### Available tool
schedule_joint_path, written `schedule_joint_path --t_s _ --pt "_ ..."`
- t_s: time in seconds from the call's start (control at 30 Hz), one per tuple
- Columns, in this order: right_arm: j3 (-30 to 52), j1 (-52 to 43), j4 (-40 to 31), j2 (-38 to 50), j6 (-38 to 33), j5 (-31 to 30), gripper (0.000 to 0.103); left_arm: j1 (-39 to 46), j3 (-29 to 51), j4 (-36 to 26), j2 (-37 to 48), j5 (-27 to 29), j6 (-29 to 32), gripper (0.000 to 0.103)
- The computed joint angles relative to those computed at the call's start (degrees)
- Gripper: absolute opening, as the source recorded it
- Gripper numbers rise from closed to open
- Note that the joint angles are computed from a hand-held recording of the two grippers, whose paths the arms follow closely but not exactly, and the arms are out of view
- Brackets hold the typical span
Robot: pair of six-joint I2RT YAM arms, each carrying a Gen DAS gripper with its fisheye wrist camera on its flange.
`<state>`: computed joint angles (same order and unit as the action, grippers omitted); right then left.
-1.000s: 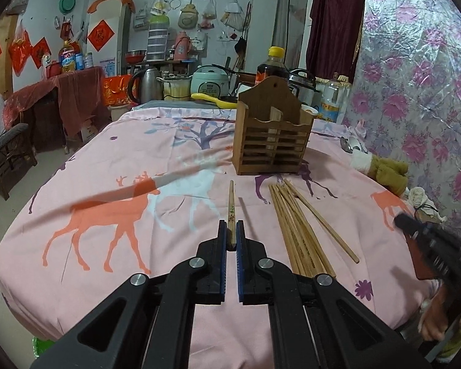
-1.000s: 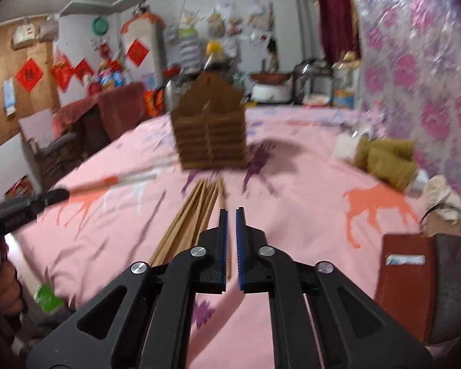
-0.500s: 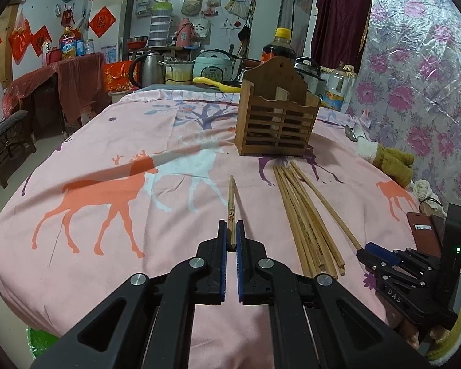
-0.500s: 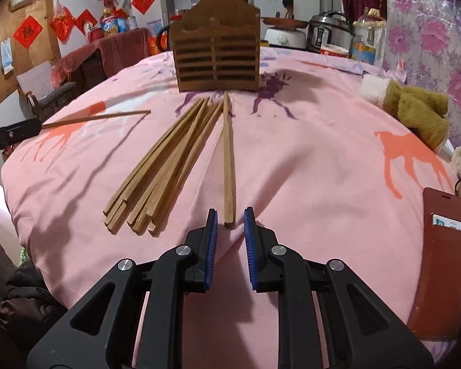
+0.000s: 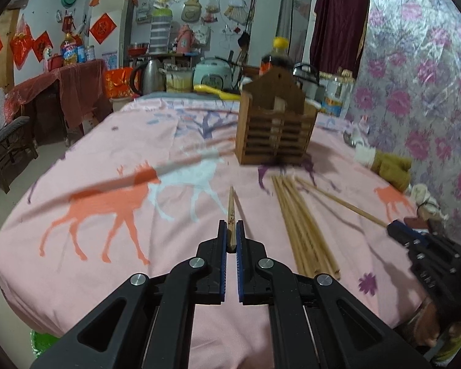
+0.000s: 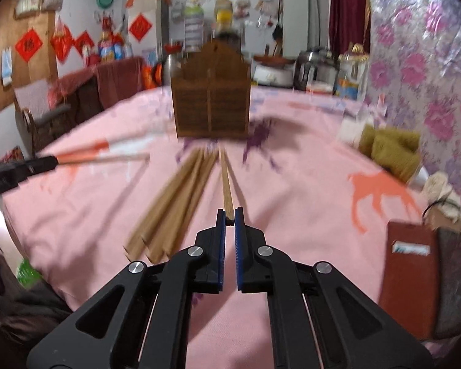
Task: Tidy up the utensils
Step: 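Lift both chopsticks and lower them into the wooden holder with both tools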
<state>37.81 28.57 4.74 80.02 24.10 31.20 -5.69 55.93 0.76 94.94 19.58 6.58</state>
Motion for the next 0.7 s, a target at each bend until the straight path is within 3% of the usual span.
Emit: schedule_joint_path --t_s 0.17,0.33,0.53,0.7 --pt "4.9 -1.9 -4.2 -6.7 -3.6 -1.6 0.006 0.7 6.0 -5.5 -0.3 1.9 0.3 0.006" --pt "11.3 -5.6 -7.2 -7.3 -4.8 -5.9 0.006 -0.1 15.5 -10.9 1.7 2.2 -0.3 0.006" --pt "19.9 -7.5 -9.4 -3.9 -8.0 -7.6 0.006 -2.0 26.1 -16.6 4.2 3.0 -0.6 0.006" --pt "31.7 -10.1 -10.8 2.6 -11.5 -7.7 0.006 -5.1 36.3 -23.0 7.7 2.1 1.0 0.006"
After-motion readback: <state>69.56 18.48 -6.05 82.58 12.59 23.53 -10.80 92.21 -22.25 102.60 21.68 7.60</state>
